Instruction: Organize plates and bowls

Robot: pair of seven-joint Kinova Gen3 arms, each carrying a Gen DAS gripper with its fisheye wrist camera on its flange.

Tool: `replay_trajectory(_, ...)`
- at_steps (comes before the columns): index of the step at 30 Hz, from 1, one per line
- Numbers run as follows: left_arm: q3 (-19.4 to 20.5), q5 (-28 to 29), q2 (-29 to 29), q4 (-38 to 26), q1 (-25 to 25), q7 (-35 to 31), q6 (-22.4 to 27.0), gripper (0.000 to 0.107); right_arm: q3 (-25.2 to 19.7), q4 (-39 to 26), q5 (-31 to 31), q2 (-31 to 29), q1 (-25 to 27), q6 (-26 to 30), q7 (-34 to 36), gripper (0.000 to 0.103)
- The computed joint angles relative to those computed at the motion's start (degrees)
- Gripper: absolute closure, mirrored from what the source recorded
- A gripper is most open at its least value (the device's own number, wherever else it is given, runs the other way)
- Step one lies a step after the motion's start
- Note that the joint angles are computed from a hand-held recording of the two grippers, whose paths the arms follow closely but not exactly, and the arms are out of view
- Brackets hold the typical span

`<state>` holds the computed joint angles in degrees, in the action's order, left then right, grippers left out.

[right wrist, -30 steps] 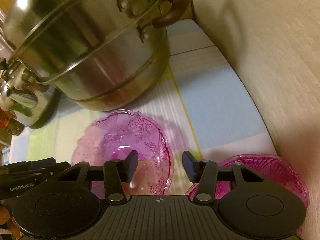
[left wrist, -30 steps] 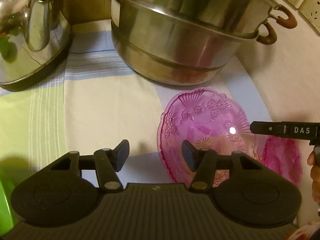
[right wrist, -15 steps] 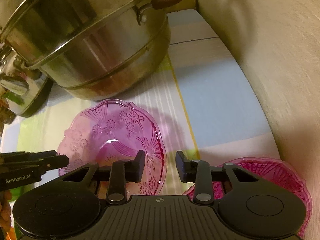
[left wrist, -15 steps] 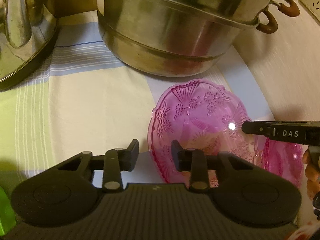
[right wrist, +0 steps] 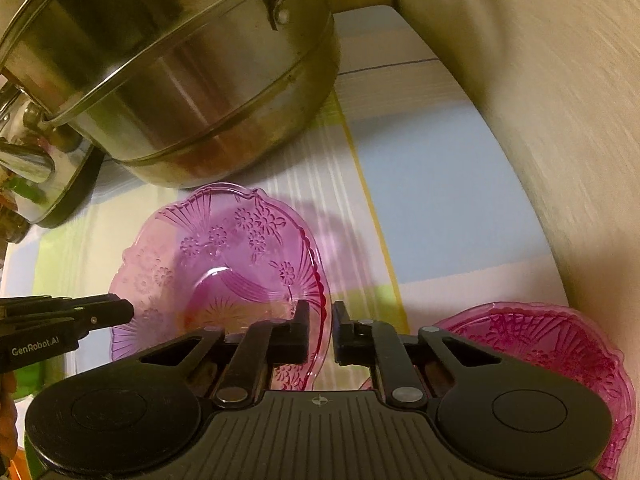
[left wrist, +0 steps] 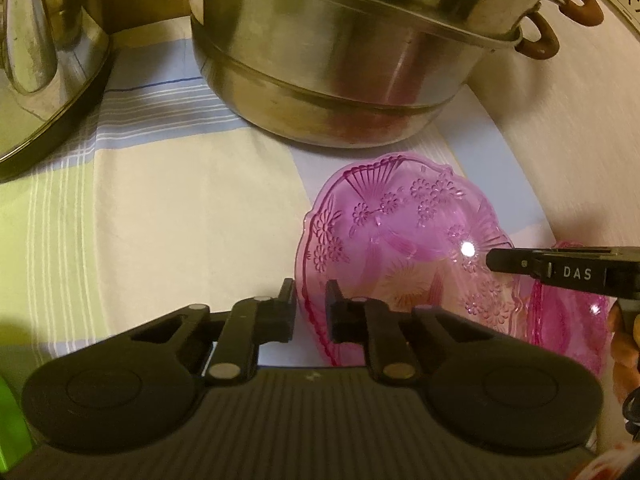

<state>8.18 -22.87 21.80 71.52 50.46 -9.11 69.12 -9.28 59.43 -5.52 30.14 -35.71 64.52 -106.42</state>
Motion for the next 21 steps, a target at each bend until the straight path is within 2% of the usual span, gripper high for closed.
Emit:
replay_trajectory(8, -0.1, -1.4, -0.2, -0.4, 0.7, 0.1, 0.6, 0.1, 0.0, 1.5, -0.3, -0.9, 0.3, -1.0, -0.4, 0.093)
replay_trajectory(21, 0.0, -5.0, -1.1, -2.8, 3.3, 3.7, 3.0, 0.101, -0.4, 1.4, -0.8, -4.8, 0.5, 1.4, -1.2, 0.093)
